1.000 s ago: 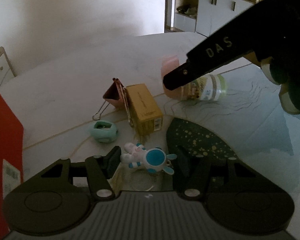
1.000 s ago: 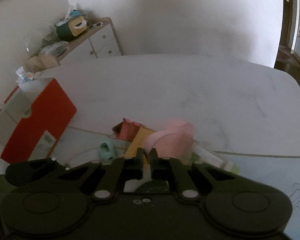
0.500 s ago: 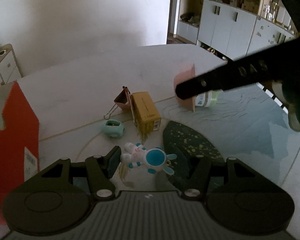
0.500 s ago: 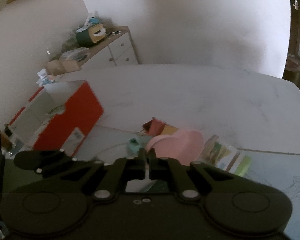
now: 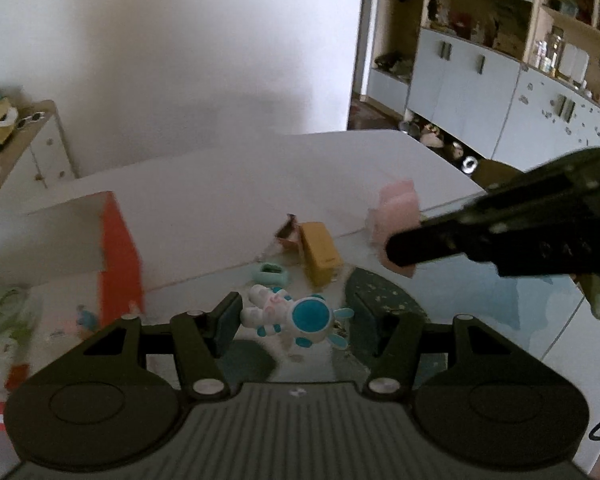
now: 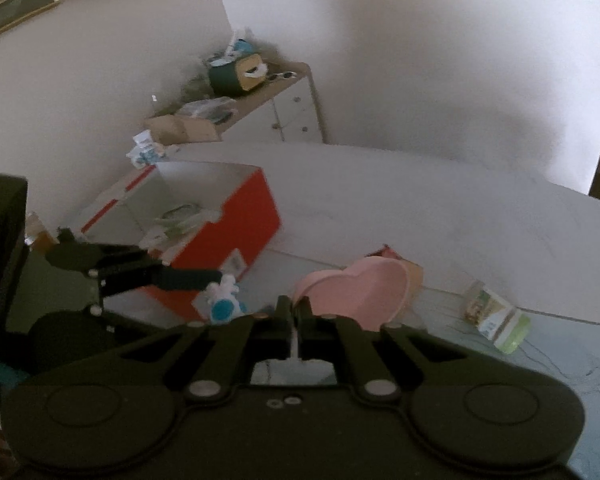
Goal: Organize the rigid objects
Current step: 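Carry the astronaut toy and pink heart box over the shoebox with both grippers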
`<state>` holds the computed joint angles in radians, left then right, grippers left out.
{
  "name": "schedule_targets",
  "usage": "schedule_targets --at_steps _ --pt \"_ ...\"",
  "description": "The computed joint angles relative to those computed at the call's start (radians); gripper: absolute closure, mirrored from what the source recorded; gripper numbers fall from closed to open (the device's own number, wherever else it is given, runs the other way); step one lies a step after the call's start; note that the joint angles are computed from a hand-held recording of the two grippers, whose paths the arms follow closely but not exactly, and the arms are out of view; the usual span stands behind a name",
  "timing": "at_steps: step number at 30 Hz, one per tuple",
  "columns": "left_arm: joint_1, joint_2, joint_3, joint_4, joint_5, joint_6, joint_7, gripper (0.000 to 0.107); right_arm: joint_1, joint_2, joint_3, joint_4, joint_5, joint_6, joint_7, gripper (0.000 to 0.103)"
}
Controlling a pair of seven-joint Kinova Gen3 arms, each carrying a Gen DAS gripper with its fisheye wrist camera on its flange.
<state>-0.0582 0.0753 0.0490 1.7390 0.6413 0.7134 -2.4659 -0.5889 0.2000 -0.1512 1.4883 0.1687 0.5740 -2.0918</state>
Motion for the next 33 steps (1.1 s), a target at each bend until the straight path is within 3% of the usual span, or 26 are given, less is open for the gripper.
schedule_targets --at_steps 17,33 --pt "-0.181 0.010 -0.099 -0.127 0.051 0.137 -0.090 0.048 -0.196 0.164 0.025 -0.317 0.131 0.164 -0.044 0.101" --pt "-0.364 0.167 -0.078 -0.308 0.055 0.205 -0.147 0.048 -0.325 0.461 0.113 -0.814 0.110 0.410 0.039 0.101"
